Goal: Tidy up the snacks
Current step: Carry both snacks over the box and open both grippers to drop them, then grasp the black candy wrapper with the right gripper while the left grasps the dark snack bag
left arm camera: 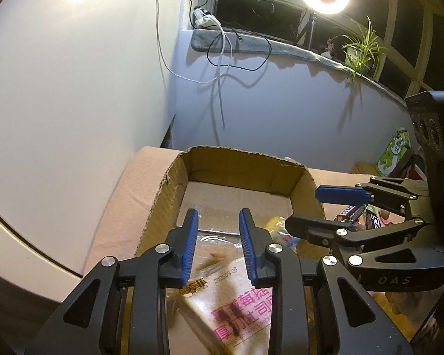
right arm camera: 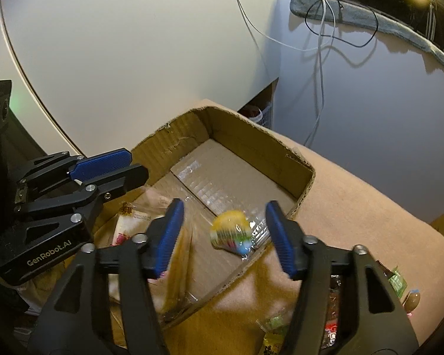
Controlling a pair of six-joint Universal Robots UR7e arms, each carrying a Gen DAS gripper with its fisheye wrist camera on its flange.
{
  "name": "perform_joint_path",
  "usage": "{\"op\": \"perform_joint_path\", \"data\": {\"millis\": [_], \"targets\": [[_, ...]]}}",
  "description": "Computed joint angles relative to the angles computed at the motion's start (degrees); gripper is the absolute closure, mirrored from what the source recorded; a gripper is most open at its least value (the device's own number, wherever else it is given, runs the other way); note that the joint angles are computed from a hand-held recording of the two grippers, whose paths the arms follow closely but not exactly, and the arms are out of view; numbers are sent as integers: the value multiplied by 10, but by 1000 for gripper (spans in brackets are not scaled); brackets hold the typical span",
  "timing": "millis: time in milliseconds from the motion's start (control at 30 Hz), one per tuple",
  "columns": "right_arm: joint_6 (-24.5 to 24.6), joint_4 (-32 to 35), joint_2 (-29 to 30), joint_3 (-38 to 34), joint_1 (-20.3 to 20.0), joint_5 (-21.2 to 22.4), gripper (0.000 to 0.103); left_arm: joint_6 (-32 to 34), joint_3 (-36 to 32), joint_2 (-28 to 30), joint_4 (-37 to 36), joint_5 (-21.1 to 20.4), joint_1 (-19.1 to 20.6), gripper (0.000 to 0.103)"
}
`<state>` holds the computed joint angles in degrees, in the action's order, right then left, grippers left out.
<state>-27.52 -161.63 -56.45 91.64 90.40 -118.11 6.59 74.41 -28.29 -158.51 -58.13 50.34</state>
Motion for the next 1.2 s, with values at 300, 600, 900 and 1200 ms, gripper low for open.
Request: {"op": "perform_joint_path", "data": {"millis": [300,600,900,1200], "targets": [[-10,-19,-8,12,6,-10,21,-1,9,-5,-18,15,-6,49],[-8,-35,-53,51,4,-15,19,-7,34,-17,-38,17,-19,45],[-11,-56,-136,121,-15,-39,19,-18,73,-30,-53,-15,-42,45],[3,-54,-211,173,-60,-54,19,-36,93,-15,-36,-66,-70,45]]}}
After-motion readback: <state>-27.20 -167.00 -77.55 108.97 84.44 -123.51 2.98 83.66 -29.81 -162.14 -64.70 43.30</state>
